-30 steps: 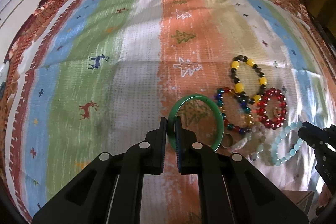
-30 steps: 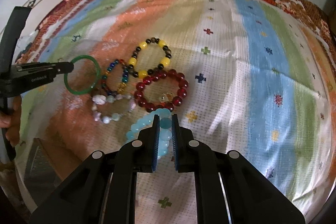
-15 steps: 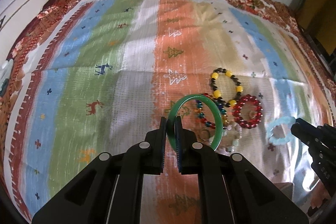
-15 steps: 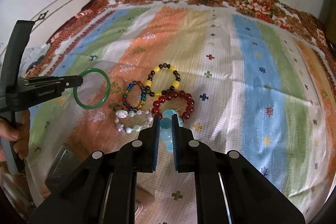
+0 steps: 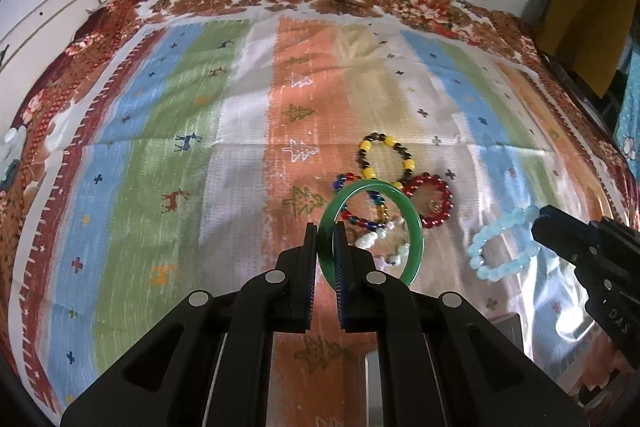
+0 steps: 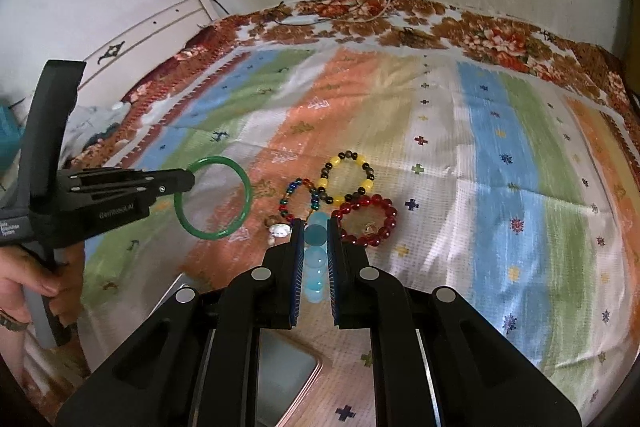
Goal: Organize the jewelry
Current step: 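Lift the green bangle with the left tool while the right tool carries the blue bracelet toward the tin, then open the left tool over the tin box while the right tool releases the blue bracelet inside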
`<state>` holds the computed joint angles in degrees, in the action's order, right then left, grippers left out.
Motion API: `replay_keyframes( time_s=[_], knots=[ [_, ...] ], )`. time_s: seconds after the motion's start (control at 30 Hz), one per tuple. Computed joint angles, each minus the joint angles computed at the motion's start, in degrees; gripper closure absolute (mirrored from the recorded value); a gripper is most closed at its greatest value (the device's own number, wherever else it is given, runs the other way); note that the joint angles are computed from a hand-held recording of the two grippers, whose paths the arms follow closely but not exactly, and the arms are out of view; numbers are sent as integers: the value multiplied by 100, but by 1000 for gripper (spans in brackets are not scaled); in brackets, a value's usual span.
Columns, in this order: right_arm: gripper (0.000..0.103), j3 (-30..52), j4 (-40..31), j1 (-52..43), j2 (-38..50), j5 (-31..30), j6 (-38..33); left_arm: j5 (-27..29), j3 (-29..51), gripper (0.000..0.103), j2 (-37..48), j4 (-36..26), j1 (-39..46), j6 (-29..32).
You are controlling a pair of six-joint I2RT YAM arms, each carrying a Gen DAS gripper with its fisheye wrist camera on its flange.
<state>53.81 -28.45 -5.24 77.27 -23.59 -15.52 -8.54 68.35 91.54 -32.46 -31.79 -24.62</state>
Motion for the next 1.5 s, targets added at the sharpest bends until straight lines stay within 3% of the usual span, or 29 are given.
replay_keyframes(
  time_s=[0.63,1.33,1.4,1.47,1.5],
  knots=[
    [91,-497,-544,-66,-1323,-202,-32,-301,-720,95,-949,39,-690,-299],
    [91,-989,-976,-119,-1889,-360,-176,-420,-1256,94,-1457,-59,-1311,-574],
    [88,-1007,-967,-139,-1901,-375,-153,-163,-1269,93,-1414,-61,-1237,-568],
    [63,-1040,-918,-135,-1934,-335,-130,-22,-1280,90,-1384,-68,-1181,-633],
    [62,-1030,-931,-140,-1941,-338,-130,-75,-1275,88,-1388,-84,-1178,-629]
  ],
)
